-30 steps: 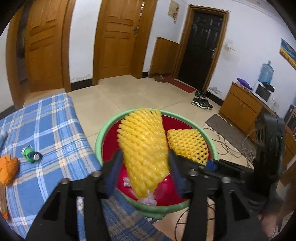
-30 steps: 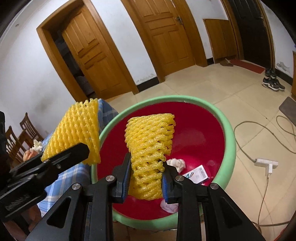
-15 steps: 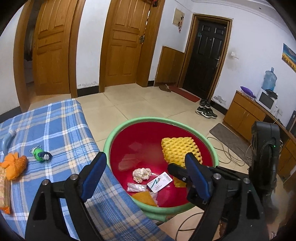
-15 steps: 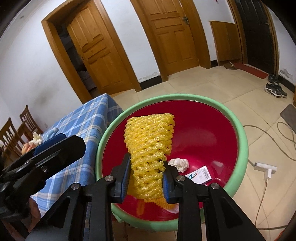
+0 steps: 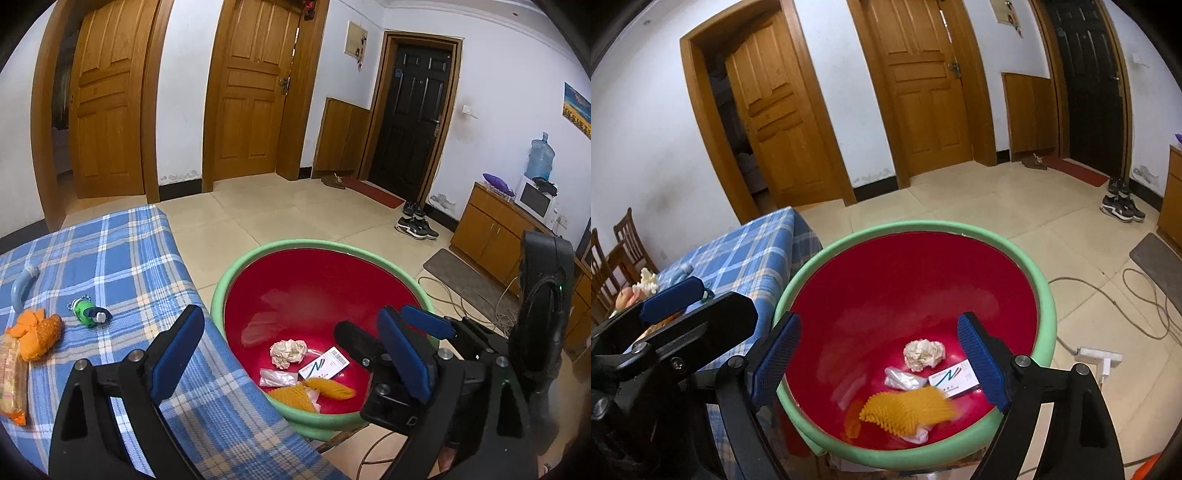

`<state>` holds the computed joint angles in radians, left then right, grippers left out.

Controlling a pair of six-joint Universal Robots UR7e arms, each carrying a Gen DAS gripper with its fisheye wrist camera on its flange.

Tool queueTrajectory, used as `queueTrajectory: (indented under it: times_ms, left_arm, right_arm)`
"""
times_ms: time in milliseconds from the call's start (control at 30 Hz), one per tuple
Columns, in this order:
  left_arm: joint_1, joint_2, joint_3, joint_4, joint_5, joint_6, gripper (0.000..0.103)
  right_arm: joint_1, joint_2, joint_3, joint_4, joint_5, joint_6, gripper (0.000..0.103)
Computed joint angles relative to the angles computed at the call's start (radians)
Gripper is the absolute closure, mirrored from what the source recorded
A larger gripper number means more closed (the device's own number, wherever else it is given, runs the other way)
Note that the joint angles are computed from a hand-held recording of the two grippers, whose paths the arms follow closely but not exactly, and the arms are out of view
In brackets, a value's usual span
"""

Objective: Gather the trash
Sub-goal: 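Open the left tool while the right tool opens, dropping both nets into the basin, then move both open tools back over the table toward the bread bag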

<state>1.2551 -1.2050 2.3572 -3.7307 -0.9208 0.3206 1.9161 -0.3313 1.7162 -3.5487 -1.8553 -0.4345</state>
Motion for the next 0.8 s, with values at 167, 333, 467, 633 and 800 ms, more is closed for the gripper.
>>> queueTrajectory:
  times_ms: [167,333,467,633,800]
  left_arm:
    - [0.007,-0.009,-0.006,0.034,0.001,-0.034,0.008]
    - [0.013,-0.016,-0.005,0.052,-0.011,-0.052,0.008]
    - [0.009,-0.029,0.018,0.030,-0.014,-0.059,0.008]
    - [0.002,-0.131,0.056,0.132,-0.054,-0.148,0.008]
    - [-0.035,-0.260,0.101,0.197,0.059,-0.133,0.008]
  right_arm:
    - [-0.002,0.004,-0.009,0.021,-0.005,0.005,0.016]
    - [0.002,0.003,-0.009,0.033,-0.008,0.003,0.016]
    - [0.015,0.000,-0.014,0.050,-0.031,0.018,0.016]
    - [0.040,-0.009,0.008,0.034,-0.029,0.006,0.016]
    - [0.092,-0.020,0.006,0.073,-0.113,0.043,0.016]
